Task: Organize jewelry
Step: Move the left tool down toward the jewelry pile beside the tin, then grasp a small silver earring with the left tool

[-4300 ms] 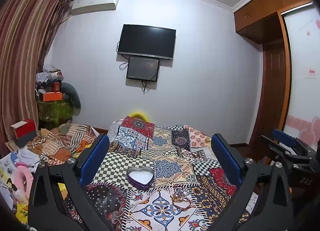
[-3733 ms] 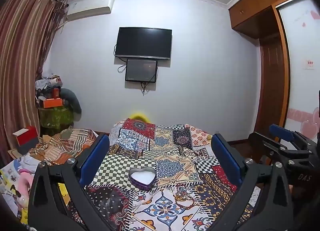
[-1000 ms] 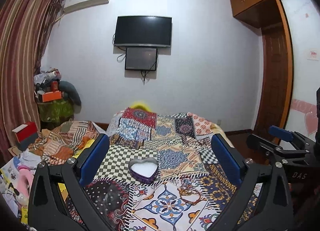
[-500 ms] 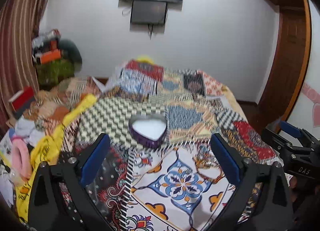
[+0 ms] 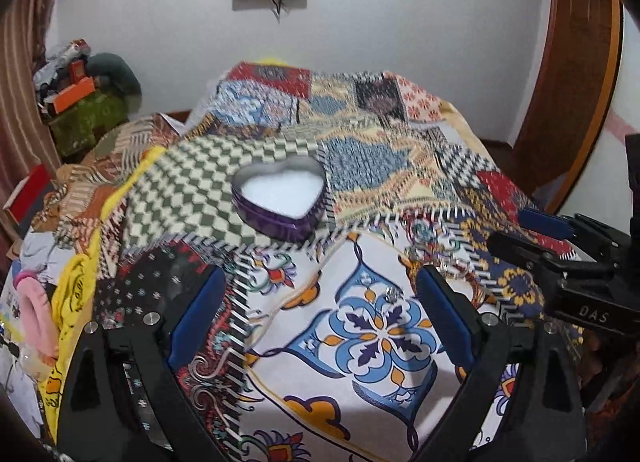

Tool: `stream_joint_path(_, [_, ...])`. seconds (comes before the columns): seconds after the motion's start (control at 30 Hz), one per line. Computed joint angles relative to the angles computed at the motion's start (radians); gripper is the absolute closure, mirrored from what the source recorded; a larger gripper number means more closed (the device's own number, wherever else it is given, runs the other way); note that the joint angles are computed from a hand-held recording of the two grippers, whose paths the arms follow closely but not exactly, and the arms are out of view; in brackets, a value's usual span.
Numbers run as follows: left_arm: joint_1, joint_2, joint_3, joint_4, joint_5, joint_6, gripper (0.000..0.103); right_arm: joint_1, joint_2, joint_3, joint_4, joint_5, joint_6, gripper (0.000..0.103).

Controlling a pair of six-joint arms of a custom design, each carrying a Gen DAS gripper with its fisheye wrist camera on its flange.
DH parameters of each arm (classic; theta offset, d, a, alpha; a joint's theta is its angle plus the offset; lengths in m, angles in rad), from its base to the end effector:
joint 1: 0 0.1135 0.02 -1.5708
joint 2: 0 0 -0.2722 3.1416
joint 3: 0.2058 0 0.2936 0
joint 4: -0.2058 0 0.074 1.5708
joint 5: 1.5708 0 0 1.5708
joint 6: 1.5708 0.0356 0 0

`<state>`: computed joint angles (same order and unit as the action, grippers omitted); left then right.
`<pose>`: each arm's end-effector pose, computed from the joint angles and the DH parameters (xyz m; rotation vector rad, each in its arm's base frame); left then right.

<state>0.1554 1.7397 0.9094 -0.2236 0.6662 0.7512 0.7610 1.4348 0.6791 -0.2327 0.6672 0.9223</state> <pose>0.3535 0.0331 0.1215 0.8992 2.1929 -0.4609 0.2248 0.1837 0.1446 0.4187 2.2478 -0.0168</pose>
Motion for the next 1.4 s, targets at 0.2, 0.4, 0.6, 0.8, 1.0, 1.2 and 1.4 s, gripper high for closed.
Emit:
stream_joint_path(0.2, [-0.03, 0.068, 0.037, -0.047, -0.057, 0.021, 0.015, -0.023, 0.035, 0.003, 0.083, -0.098, -0.087, 0.067])
stream_joint_path(0.4, [-0.034, 0.062, 0.01, -0.039, -0.038, 0.075, 0.024, -0.05, 0.077, 0.026, 0.138, -0.176, -0.161, 0.078])
stream_joint_path(0.6, [-0.044, 0.074, 0.03, -0.106, -0.005, 0.136, 0.043, -0.082, 0.123, 0.055, 0.15, -0.24, -0.205, 0.079])
stream_joint_path(0.8, [-0.064, 0.094, 0.043, -0.122, -0.001, 0.143, 0.056, -0.1, 0.152, 0.071, 0.142, -0.274, -0.215, 0.079])
stream_joint_path(1.0, [-0.071, 0.113, 0.057, -0.118, 0.006, 0.135, 0.07, -0.1, 0.157, 0.072, 0.146, -0.279, -0.225, 0.079])
stream_joint_path(1.2, [-0.081, 0.126, 0.066, -0.132, 0.023, 0.162, 0.08, -0.098, 0.157, 0.07, 0.155, -0.278, -0.228, 0.089])
stream_joint_path(1.4, [-0.091, 0.115, 0.041, -0.1, 0.024, 0.174, 0.094, -0.092, 0.148, 0.064, 0.158, -0.267, -0.217, 0.09])
